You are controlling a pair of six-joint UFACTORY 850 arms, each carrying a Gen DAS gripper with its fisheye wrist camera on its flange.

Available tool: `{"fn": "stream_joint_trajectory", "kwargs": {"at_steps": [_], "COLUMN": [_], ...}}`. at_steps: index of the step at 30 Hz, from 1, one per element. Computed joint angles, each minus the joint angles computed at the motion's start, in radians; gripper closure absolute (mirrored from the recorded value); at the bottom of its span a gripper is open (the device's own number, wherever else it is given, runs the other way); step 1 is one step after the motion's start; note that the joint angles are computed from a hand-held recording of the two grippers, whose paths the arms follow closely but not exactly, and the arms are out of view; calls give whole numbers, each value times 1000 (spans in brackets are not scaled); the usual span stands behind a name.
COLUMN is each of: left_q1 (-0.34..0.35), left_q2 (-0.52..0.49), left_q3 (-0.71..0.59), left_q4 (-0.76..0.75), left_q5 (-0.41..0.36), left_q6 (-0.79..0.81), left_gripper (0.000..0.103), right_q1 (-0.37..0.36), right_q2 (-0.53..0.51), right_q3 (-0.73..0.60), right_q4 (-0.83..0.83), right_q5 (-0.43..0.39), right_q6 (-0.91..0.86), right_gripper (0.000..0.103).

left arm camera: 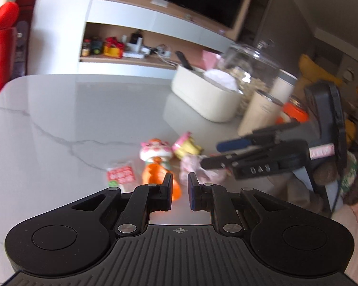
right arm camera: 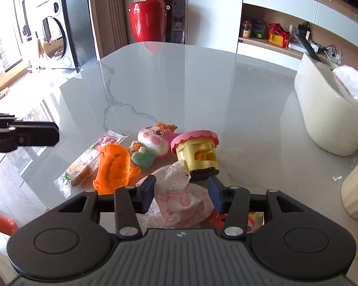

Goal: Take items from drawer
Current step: 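Place the lace cloth on countertop with right tool while left tool reaches into drawer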

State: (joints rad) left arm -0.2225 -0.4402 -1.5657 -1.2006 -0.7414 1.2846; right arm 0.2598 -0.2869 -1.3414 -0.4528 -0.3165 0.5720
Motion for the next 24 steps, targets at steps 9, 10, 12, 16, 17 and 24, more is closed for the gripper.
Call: {"fn": "stream_joint_trajectory", "kwargs": {"at_steps": [9, 10, 12, 16, 17, 24], "left_q1": [-155, -175, -213, -249, -260, -273], "left_q2": [-46, -53, -80, -170, -192, -287], "left_q3": [-3, -1, -4, -74, -93, -198], "left_q4": [452, 504, 592, 682, 727, 852], "left_q5": [-175, -154, -129, -216, -233, -298], "left_q6": [9, -6, -37, -70, -71, -31], "left_gripper": [88, 88, 88, 88, 87, 87], "right_q1": [-27, -31, -41, -56, -64, -137], "right_q2": [266, 284, 320, 361, 368, 377], "right_q3": [239, 265, 324, 417, 435, 494], "right_q4": [356, 375, 384, 273, 262, 477], "right_q5": [14, 2, -25, -43, -40, -8], "right_q6": [-363, -384, -395, -299, -288, -482], "right_gripper": [33, 33, 33, 33, 33, 32]}}
